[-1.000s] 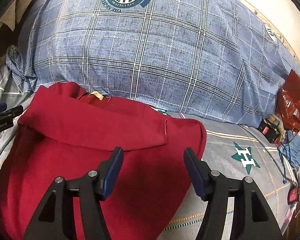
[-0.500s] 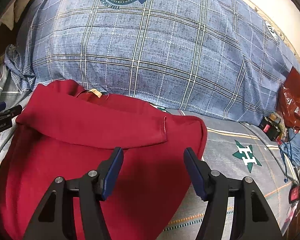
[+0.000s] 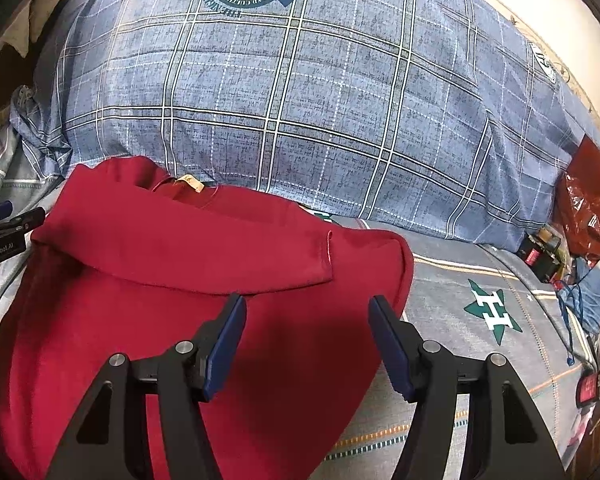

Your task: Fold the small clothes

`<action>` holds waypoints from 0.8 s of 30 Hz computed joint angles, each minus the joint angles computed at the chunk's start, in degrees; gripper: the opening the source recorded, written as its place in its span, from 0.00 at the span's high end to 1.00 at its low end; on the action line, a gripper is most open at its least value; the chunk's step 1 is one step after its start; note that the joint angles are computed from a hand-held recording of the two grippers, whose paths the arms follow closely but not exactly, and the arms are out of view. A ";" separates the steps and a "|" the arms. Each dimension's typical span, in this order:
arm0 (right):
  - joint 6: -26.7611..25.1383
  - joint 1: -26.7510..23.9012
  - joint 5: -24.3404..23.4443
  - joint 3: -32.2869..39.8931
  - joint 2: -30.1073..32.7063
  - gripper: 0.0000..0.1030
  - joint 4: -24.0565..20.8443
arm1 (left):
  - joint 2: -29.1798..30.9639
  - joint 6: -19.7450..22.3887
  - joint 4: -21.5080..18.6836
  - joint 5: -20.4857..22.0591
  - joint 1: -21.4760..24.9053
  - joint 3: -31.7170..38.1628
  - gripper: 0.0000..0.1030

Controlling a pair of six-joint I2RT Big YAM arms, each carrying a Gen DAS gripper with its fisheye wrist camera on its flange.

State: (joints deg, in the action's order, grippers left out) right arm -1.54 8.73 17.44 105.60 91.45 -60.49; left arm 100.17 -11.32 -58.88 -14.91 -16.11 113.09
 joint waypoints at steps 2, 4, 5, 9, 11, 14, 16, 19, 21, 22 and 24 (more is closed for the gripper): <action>-0.45 -0.19 -0.66 0.59 0.17 0.37 -1.01 | -1.34 1.78 -0.16 2.92 -1.22 -1.04 0.28; -1.21 -0.76 -0.68 0.93 -0.08 0.37 -1.50 | -2.47 3.92 -1.14 7.50 -2.65 -1.63 0.28; -1.31 -1.59 -0.61 1.09 -0.65 0.37 -1.82 | -3.14 5.18 -1.29 10.39 -3.62 -2.13 0.27; -2.04 -6.51 -9.69 2.40 -1.93 0.31 -8.71 | -4.79 7.84 -1.60 14.08 -6.81 -3.64 0.27; -0.65 -9.45 -16.22 1.61 -2.76 0.31 -11.98 | -4.90 8.63 -2.35 15.12 -8.02 -4.03 0.27; -0.76 -12.04 -23.23 -0.47 -3.38 0.31 -15.10 | -4.31 9.20 -3.59 15.63 -9.28 -4.22 0.27; -1.18 -12.37 -25.35 -2.35 -3.48 0.32 -14.98 | -3.78 9.74 -4.17 15.12 -9.65 -3.98 0.27; 2.42 -13.25 -31.86 -2.28 -0.94 0.46 -14.81 | -3.67 11.13 -3.26 13.37 -9.39 -4.64 0.27; 3.98 -13.22 -35.79 -1.99 1.32 0.60 -13.57 | -4.01 11.47 -2.38 11.63 -9.25 -5.32 0.27; 3.74 -13.01 -35.34 -2.19 1.29 0.75 -12.10 | -4.18 11.48 -2.08 11.30 -8.95 -5.49 0.28; 3.59 -13.05 -36.82 -0.05 2.40 0.95 -13.27 | -4.50 10.80 -1.37 11.04 -8.49 -5.69 0.28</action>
State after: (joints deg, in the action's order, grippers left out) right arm 2.06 -4.32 -19.39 105.54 93.84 -73.76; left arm 95.67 -0.52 -60.25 -3.87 -24.60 107.40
